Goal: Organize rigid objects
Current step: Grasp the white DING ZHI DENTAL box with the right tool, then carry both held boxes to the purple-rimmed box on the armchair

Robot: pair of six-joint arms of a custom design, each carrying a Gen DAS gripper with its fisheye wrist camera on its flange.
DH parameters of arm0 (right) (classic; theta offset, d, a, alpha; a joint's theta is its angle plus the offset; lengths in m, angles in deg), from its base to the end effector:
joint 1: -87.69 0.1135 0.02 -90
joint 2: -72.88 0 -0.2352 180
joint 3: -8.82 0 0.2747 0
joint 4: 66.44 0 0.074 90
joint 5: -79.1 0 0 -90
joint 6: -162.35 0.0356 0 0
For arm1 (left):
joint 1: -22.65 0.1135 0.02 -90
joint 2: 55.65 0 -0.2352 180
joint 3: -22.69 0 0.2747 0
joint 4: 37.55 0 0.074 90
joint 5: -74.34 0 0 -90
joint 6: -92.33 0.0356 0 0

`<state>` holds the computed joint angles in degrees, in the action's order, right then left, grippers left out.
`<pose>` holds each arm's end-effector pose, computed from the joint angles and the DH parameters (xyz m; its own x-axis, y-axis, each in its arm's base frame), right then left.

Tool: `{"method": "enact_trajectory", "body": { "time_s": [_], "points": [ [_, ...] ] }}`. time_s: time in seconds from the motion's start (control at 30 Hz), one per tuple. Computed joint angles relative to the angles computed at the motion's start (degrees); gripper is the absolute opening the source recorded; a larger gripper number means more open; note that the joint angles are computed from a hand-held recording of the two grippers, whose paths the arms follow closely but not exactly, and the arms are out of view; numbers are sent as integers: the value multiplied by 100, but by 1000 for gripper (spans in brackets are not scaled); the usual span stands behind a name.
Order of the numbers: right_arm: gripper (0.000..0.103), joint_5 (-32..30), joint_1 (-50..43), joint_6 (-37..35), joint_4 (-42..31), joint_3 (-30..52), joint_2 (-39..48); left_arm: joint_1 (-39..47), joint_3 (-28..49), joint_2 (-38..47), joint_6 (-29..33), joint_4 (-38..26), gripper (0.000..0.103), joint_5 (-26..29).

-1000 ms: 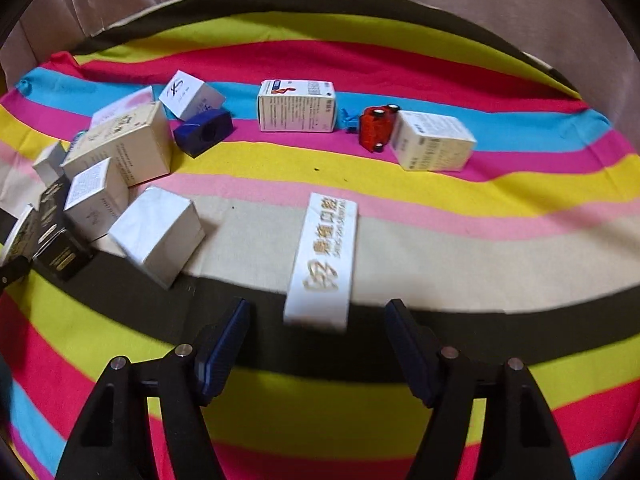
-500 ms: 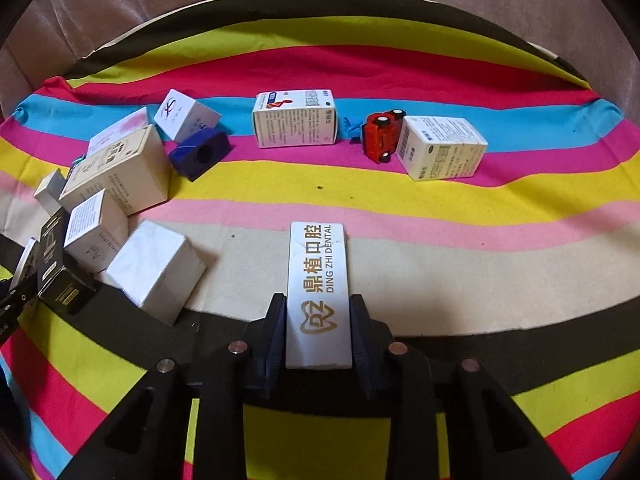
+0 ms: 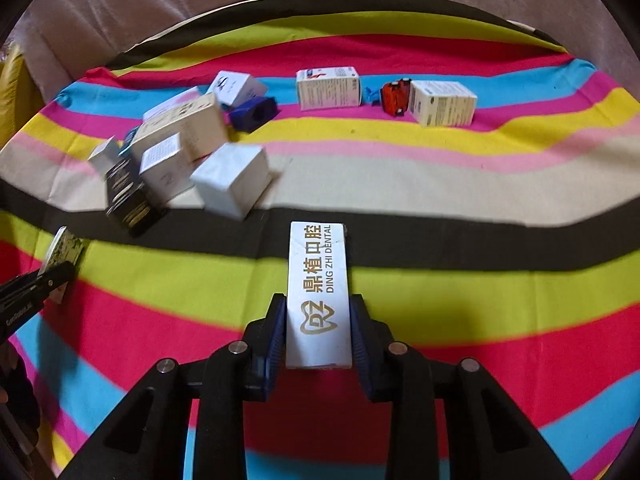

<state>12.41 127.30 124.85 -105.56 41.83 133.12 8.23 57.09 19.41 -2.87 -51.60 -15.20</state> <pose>0.1556 0.1105 0.0943 -0.7971 0.2861 -0.5318 0.2779 0.9556 0.0976 0.2237 -0.0578 0.0723 -0.8102 0.1148 -0.5747 0.1808 0.9818 -0.0589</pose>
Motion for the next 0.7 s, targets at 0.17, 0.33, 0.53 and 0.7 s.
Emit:
{"method": "enact_trajectory", "body": {
  "time_s": [0.17,0.33,0.53,0.7],
  "points": [
    [32,187,820,821,-475,-131,-376,-140,-522,-1125,-119,-511,28,-55],
    [32,328,1530,1434,-751,-96,-589,-161,-881,-2507,-236,-1319,28,-52],
    [32,556,2347,1808,-883,456,-356,299,-1165,-5389,-76,-3450,28,244],
    [32,585,2645,1553,-532,1147,244,1407,-930,-7245,551,-5203,28,848]
  ]
}}
